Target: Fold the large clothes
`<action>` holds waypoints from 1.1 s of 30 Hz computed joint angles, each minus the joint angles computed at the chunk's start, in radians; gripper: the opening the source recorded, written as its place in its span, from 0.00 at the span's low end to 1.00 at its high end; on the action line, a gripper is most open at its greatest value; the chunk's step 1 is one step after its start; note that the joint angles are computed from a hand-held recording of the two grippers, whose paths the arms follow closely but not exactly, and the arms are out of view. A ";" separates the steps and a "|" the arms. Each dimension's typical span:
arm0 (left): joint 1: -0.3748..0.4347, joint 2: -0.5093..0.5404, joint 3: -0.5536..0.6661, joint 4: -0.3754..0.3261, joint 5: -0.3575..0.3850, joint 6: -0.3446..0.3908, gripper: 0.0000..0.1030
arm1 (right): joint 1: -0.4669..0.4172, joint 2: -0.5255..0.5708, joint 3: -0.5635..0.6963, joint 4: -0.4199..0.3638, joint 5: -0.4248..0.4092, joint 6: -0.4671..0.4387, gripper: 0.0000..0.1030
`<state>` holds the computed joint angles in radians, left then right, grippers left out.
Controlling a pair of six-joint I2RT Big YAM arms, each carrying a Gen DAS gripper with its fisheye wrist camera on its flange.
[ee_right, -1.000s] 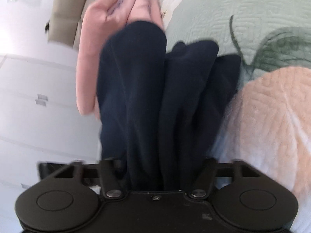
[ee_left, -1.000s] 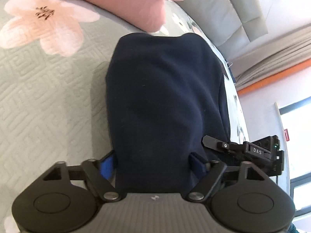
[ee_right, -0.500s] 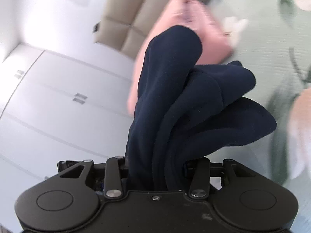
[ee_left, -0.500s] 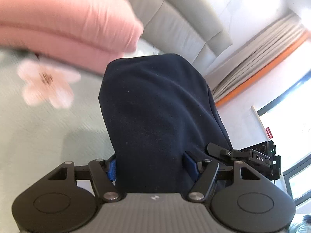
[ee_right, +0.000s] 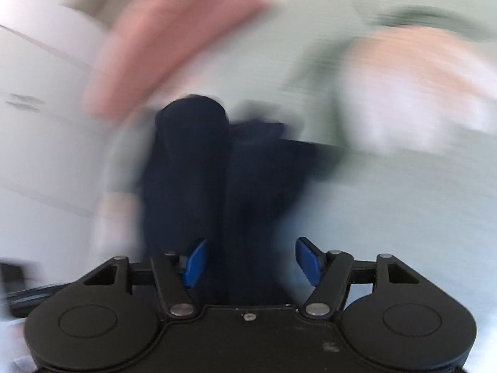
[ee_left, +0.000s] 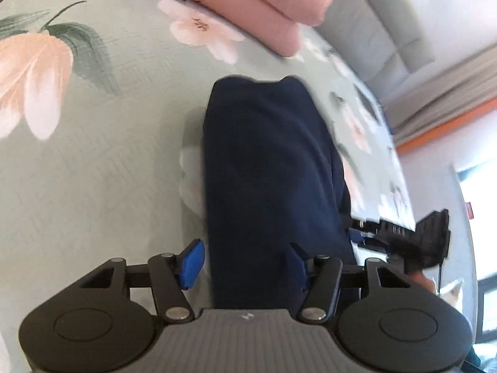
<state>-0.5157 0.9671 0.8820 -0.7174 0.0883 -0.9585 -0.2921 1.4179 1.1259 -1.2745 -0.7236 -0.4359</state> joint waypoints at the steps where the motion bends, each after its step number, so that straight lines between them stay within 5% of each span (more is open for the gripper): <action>1: -0.029 -0.001 0.014 -0.025 -0.043 0.022 0.68 | -0.017 -0.017 0.005 0.001 -0.007 0.013 0.82; 3: -0.073 0.004 0.042 -0.071 -0.100 0.036 0.71 | -0.043 -0.081 0.016 0.007 -0.048 -0.005 0.83; 5: -0.068 0.001 0.041 -0.043 -0.032 0.031 0.72 | -0.056 -0.157 0.025 -0.002 -0.091 -0.075 0.86; 8: -0.101 0.029 0.058 -0.092 -0.045 0.040 0.73 | -0.070 -0.247 0.026 -0.153 -0.146 -0.325 0.98; 11: -0.111 0.077 0.034 -0.105 -0.010 -0.011 0.71 | 0.045 -0.339 -0.048 -0.177 -0.024 -0.448 0.99; 14: -0.128 0.088 -0.009 -0.078 0.012 -0.004 0.79 | 0.141 -0.326 -0.140 -0.128 0.102 -0.471 0.99; 16: -0.147 0.083 -0.033 -0.078 -0.027 0.009 0.83 | 0.117 -0.296 -0.195 -0.055 0.167 -0.454 0.98; 18: -0.141 0.067 -0.044 -0.073 -0.010 -0.006 0.83 | 0.040 -0.227 -0.185 -0.098 0.076 -0.587 0.95; 22: -0.174 0.105 0.025 -0.161 -0.071 0.087 0.82 | 0.047 -0.264 -0.134 -0.120 0.189 -0.654 0.94; 26: -0.193 0.136 0.079 -0.202 -0.111 0.204 0.78 | 0.079 -0.297 -0.018 -0.110 0.121 -0.641 0.98; 29: -0.181 0.148 0.094 -0.205 -0.077 0.215 0.75 | 0.172 -0.282 0.039 0.050 0.049 -0.486 0.99; 33: -0.189 0.144 0.090 -0.164 -0.072 0.200 0.74 | 0.358 -0.125 0.115 0.217 0.138 -0.246 0.99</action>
